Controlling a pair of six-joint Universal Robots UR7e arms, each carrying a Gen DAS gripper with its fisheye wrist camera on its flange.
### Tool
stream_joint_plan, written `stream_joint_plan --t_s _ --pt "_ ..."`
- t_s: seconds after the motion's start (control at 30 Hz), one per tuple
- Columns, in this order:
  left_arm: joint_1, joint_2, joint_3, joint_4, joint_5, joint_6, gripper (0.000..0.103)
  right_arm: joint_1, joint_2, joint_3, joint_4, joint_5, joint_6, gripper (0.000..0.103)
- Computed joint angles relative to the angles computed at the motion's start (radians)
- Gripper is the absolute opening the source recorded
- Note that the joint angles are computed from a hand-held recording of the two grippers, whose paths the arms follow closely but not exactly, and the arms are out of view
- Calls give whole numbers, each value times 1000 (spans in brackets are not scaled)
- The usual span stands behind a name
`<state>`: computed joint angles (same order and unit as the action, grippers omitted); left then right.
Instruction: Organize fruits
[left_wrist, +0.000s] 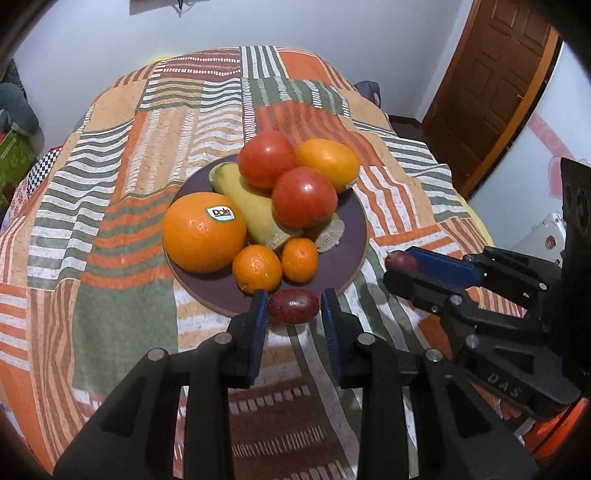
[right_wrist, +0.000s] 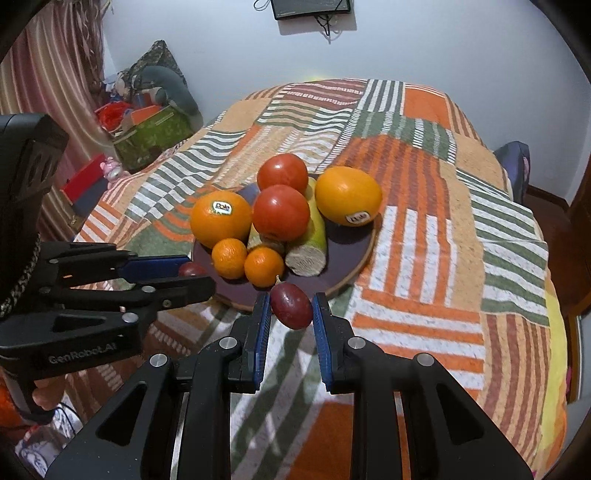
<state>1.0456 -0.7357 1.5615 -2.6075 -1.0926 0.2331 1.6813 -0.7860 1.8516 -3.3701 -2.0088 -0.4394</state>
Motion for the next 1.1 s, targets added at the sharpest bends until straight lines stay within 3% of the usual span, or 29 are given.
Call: stream_joint_plan --t_s 0.6,1.1 --pt "22 54 -52 17 -28 8 29 -32 53 -78 69 16 25 21" --pt "21 52 -45 13 2 -19 34 -32 51 -98 113 17 43 26"
